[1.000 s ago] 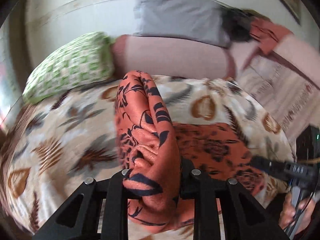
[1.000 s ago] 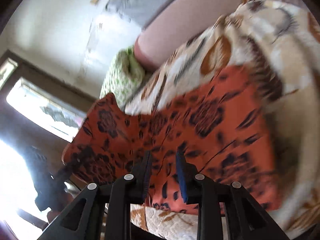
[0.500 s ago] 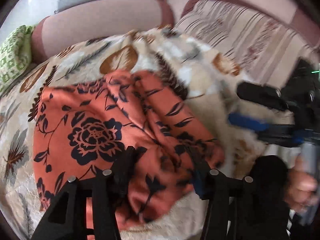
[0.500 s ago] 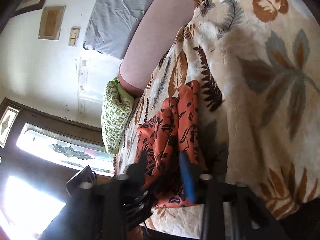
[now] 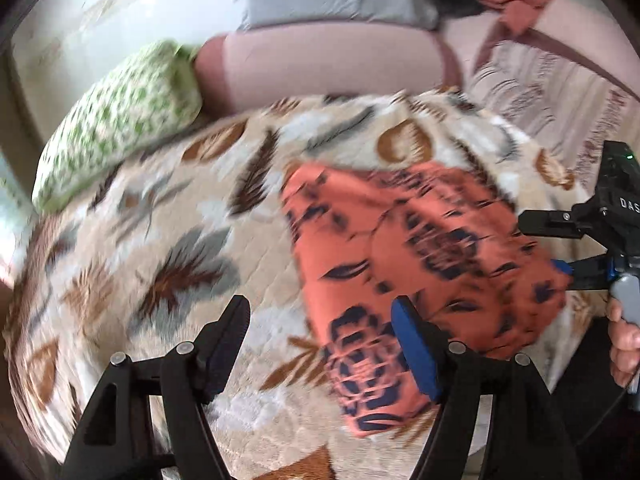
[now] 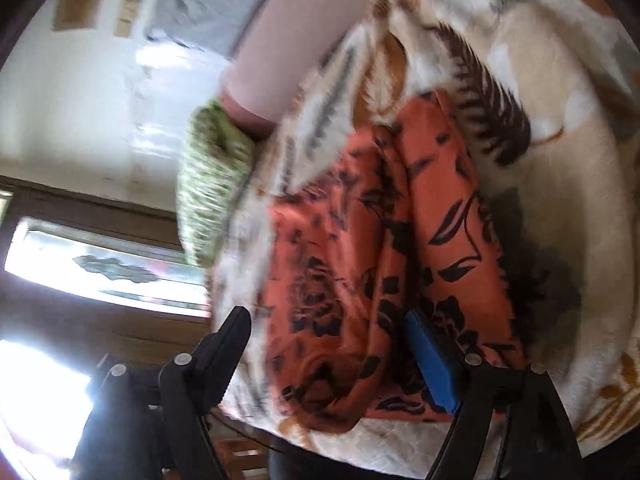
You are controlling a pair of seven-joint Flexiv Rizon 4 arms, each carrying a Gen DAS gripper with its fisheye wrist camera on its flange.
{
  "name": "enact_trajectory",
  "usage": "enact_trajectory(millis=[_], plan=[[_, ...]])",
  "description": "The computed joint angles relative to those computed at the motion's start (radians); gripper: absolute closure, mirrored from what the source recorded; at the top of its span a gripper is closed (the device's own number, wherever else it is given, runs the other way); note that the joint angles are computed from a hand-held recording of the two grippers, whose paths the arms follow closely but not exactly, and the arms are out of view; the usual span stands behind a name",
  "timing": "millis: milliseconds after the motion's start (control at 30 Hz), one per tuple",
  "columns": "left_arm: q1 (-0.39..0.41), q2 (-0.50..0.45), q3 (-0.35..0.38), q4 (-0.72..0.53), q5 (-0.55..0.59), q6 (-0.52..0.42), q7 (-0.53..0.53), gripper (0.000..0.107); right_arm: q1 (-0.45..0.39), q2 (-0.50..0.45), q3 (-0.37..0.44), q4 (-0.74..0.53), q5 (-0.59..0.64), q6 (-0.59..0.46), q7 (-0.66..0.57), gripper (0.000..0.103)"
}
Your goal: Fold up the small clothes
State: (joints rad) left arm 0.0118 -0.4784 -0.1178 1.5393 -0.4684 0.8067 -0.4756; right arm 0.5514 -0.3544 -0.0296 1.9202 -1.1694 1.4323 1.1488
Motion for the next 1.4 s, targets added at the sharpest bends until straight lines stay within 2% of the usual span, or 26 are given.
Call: enact_trajectory(millis=[33,67,133,167,267,400,500,800,933,1033,1133,1300,1400], plan=[[-0.003,-0.004,0.008,0.002,0.013,-0.002,-0.008,0.033,-0.014,-0.021,0.043,-0.016,0.095,-0.021,-0.089,0.021],[-0.003,-0.008,0.010,0.011,0.018,0.002,-0.006,0.033,-0.017,-0.038,0.053,-0.026,0.125,-0.017,-0.114,0.024],[-0.009,-0.016,0.015,0.024,0.029,0.012,-0.024,0.033,-0.024,-0.074,0.082,-0.052,0.213,-0.018,-0.186,0.047],[-0.007,-0.016,0.013,0.028,0.024,0.017,-0.029,0.033,-0.035,-0.091,0.135,-0.077,0.316,-0.077,-0.288,0.070],[0.009,-0.009,-0.002,0.040,-0.004,0.019,-0.010,0.033,0.001,-0.081,0.149,-0.115,0.383,-0.230,-0.399,0.076],[0.012,-0.009,-0.005,0.035,-0.013,0.023,0.004,0.033,0.065,-0.041,0.084,-0.105,0.370,-0.288,-0.395,0.080],[0.009,-0.012,-0.006,0.030,-0.016,0.025,0.003,0.033,0.081,-0.017,0.072,-0.104,0.345,-0.325,-0.389,0.080],[0.001,0.018,-0.016,0.060,-0.039,0.025,0.027,0.033,0.083,0.052,0.110,-0.110,0.264,-0.478,-0.374,0.080],[-0.014,0.029,-0.017,0.081,-0.038,0.024,0.039,0.033,0.068,0.084,0.144,-0.076,0.270,-0.534,-0.360,0.080],[-0.032,0.032,-0.014,0.101,-0.020,0.033,0.046,0.033,0.045,0.096,0.161,-0.020,0.288,-0.506,-0.309,0.080],[-0.046,0.027,-0.007,0.108,0.002,0.020,0.033,0.033,0.027,0.106,0.165,0.059,0.283,-0.440,-0.208,0.080],[-0.047,0.006,0.001,0.076,0.022,-0.022,-0.005,0.027,-0.027,0.117,0.089,0.169,0.033,-0.163,0.096,0.077],[-0.044,-0.009,0.004,0.040,0.034,-0.066,-0.031,0.027,-0.072,0.123,0.058,0.172,-0.137,-0.062,0.236,0.072]])
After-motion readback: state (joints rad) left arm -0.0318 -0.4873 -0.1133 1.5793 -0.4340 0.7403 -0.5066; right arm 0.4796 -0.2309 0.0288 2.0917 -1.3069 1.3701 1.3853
